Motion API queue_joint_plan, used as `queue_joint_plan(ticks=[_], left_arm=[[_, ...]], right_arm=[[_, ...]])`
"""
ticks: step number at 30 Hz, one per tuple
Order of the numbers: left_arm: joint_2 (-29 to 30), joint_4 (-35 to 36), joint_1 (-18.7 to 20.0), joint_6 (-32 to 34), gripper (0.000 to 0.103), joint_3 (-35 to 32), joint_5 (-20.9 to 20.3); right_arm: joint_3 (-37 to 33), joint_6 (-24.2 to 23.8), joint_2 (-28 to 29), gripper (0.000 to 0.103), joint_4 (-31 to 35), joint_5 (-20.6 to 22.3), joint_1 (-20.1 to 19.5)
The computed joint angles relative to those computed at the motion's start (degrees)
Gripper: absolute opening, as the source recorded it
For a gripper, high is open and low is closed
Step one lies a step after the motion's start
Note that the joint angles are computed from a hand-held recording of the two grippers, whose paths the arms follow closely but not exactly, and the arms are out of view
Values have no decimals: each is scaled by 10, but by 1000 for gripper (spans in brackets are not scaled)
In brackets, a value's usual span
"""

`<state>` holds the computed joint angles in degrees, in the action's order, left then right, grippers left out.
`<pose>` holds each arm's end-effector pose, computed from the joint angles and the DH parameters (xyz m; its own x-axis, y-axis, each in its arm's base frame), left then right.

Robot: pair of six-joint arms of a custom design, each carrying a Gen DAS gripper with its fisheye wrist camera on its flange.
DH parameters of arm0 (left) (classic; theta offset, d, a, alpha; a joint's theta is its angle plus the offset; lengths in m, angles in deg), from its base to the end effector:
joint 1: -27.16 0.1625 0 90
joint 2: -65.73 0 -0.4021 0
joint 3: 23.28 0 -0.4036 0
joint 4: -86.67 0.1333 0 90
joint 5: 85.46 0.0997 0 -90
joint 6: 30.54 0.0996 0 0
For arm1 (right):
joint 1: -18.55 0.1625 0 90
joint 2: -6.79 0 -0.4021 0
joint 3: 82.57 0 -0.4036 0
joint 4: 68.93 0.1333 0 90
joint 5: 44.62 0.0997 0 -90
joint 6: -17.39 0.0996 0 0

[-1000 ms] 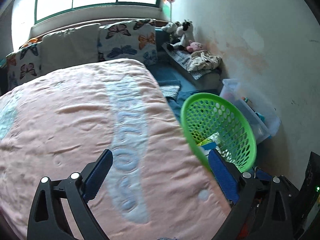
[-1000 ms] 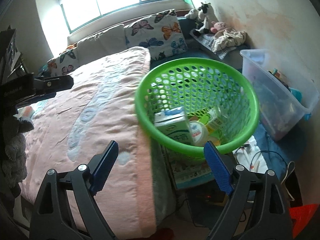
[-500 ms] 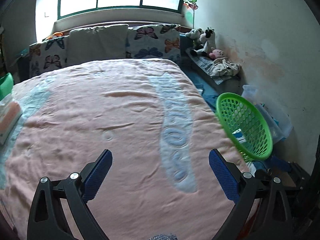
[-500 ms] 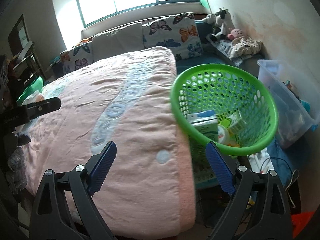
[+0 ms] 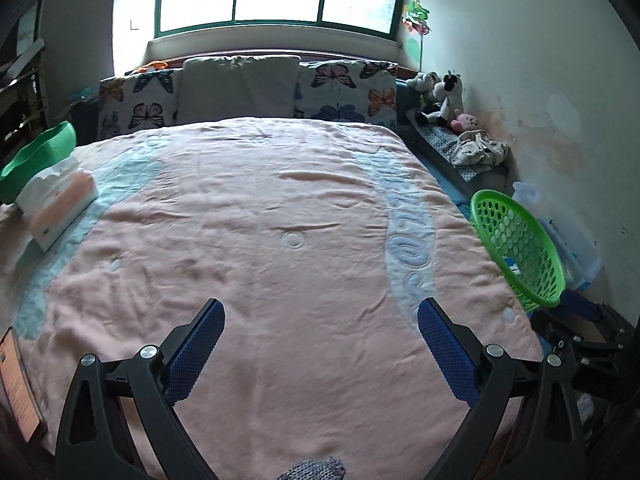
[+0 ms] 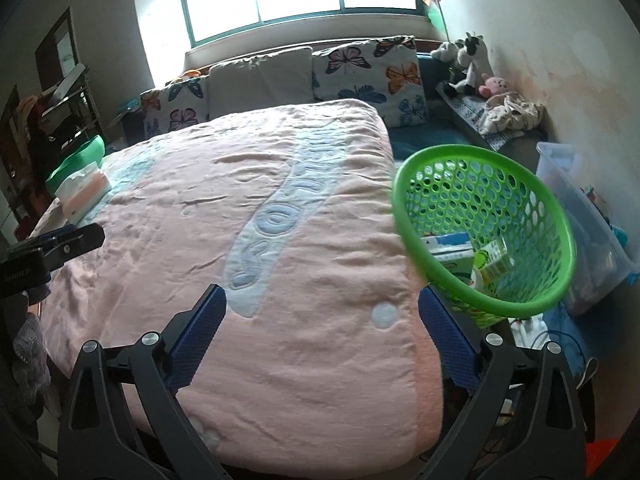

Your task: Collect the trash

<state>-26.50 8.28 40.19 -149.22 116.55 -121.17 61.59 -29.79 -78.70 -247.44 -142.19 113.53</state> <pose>-0.2027 -0.2667 0.1508 -0.7005 -0.4496 -0.5542 0.2414 0.5815 -0.7769 0.1525 -0.3652 0.1826 -0.6199 -0.6479 0.4426 -0.7797 0.5721 -0.2544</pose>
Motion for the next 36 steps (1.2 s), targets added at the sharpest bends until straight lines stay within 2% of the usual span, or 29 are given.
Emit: queue_joint_plan(ticks=[7,13,36], left_arm=[[-11,60,-41,-66,94,11,-42],[-8,74,-57,-84,94,16,-59],[24,69,-71,-96,94,11,-86]], right_arm=[[7,4,5,98,-4,-1,9],[15,1,5,98,-10,-1,16],[25,-1,-10,98,-5,7,13]])
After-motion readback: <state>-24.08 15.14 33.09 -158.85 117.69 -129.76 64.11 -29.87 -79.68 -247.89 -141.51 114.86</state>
